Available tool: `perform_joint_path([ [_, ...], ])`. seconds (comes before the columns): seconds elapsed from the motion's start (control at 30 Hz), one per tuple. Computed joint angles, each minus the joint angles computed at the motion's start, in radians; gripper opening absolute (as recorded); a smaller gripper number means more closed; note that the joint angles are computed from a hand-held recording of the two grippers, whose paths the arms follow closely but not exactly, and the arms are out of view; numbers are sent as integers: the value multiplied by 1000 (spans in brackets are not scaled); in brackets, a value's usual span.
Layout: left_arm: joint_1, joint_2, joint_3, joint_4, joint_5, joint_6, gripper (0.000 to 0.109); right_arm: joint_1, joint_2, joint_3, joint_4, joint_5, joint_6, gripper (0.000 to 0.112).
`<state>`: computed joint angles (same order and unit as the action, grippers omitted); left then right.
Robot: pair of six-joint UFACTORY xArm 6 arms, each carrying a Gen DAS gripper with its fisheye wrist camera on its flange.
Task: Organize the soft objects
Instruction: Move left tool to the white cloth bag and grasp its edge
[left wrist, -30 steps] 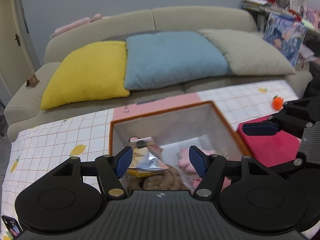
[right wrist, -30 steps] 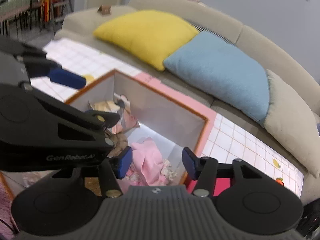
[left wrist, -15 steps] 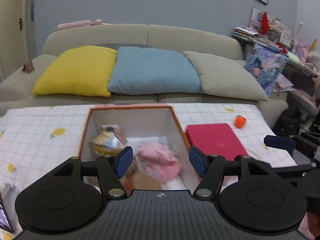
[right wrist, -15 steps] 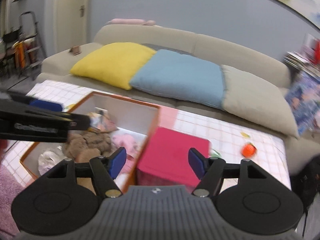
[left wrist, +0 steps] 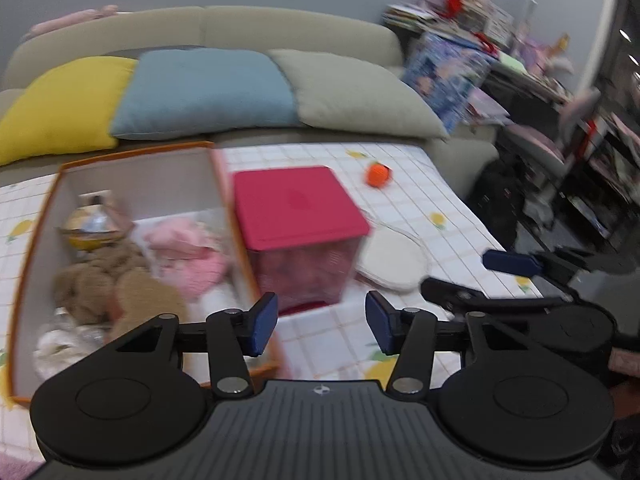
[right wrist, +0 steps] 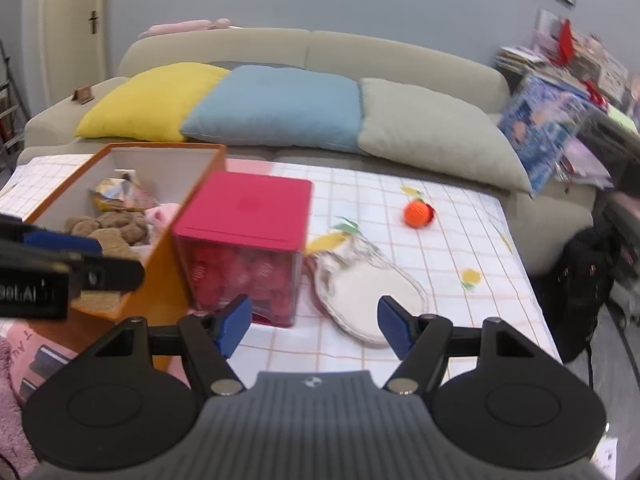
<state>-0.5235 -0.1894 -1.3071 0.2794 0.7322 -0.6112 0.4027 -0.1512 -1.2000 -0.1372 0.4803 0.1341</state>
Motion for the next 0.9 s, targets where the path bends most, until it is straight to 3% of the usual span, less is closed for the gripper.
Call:
perform_joint_path([
  [0.2,-38,125,-118,-54,10,111,59,-71,32,-10,20,-5,82,68],
  [0.37,-52,266,-267,-92,35,126,59,-139,107,-61,99,23,67,68],
  [0.53,-57,435,-435,-102,74,-24,67,-198,155,-97,181,35,29,68],
  [0.67,-66,560,-552,-37,122,-236,70,-238,192,-119,214,27,16,68],
  [0.77,-81,632,-621,42,159,-370,70,-251,234,-125,216,-33,75,64],
  [0.9,-95,694,-682,110,210,-461,70,-248,290,-144,316,-79,23,55],
])
